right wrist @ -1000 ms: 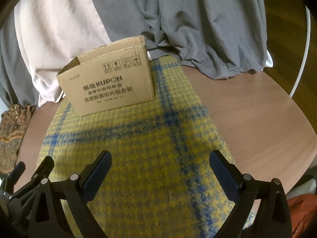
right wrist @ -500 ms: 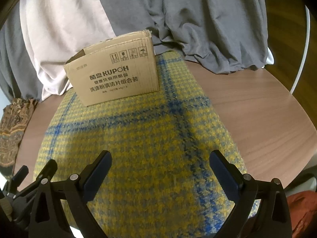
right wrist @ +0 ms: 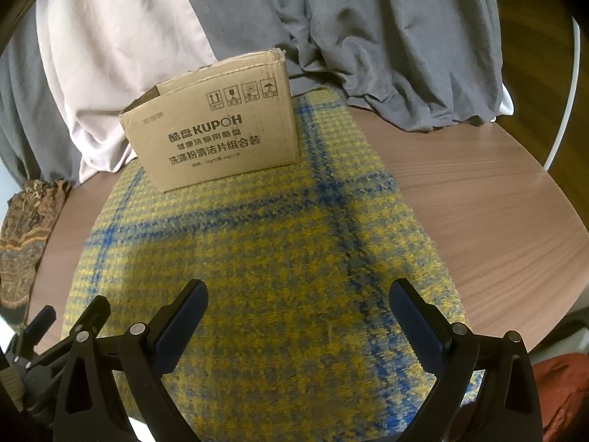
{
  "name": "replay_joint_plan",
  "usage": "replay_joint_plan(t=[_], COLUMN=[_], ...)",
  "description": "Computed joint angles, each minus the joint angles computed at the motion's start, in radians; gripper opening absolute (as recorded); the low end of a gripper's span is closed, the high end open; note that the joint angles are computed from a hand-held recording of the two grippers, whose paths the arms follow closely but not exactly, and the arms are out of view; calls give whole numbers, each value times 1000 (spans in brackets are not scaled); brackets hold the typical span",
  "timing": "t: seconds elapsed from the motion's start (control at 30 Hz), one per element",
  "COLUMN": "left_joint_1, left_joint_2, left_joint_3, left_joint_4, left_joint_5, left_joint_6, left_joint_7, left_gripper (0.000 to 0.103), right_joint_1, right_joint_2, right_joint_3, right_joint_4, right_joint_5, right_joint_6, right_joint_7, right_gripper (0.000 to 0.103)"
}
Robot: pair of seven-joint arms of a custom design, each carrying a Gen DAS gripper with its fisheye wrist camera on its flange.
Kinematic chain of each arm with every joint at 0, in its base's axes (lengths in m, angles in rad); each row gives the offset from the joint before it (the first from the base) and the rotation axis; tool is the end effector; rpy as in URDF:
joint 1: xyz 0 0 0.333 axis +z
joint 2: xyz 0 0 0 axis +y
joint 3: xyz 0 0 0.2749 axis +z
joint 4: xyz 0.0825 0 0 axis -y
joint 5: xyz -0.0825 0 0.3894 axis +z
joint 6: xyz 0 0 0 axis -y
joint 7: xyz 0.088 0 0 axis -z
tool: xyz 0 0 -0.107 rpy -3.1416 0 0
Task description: Organize objects
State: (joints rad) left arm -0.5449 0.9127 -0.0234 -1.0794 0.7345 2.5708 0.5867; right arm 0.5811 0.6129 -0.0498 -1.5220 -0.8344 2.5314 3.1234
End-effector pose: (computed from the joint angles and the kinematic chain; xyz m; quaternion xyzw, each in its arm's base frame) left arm 0.6615 -0.4274 0.3069 -0.6281 0.6810 -0.2649 0.2675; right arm 0.6132 0.3763 0.3044 -0.5173 0.7796 -0.2501 0.2493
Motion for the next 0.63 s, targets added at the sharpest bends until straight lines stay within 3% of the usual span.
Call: replay_joint_plan(t=[0.37,0.63], left_joint_1=[14,1], left_joint_2=[-1,11], left_joint_3=[-22,-9], left_joint_4=[-1,18], left_joint_5=[-31,-26], left_joint_6=[-10,-38], left_joint_7=[32,19], left_gripper=[102,102], right_joint_1=[-3,-8], right_joint_2=[-1,2], right_joint_3=[2,3], right_joint_4=[-5,-8], right_joint_5=[4,14], right_joint_6=[6,12], right_joint_7=[0,-1], right_gripper=[99,99])
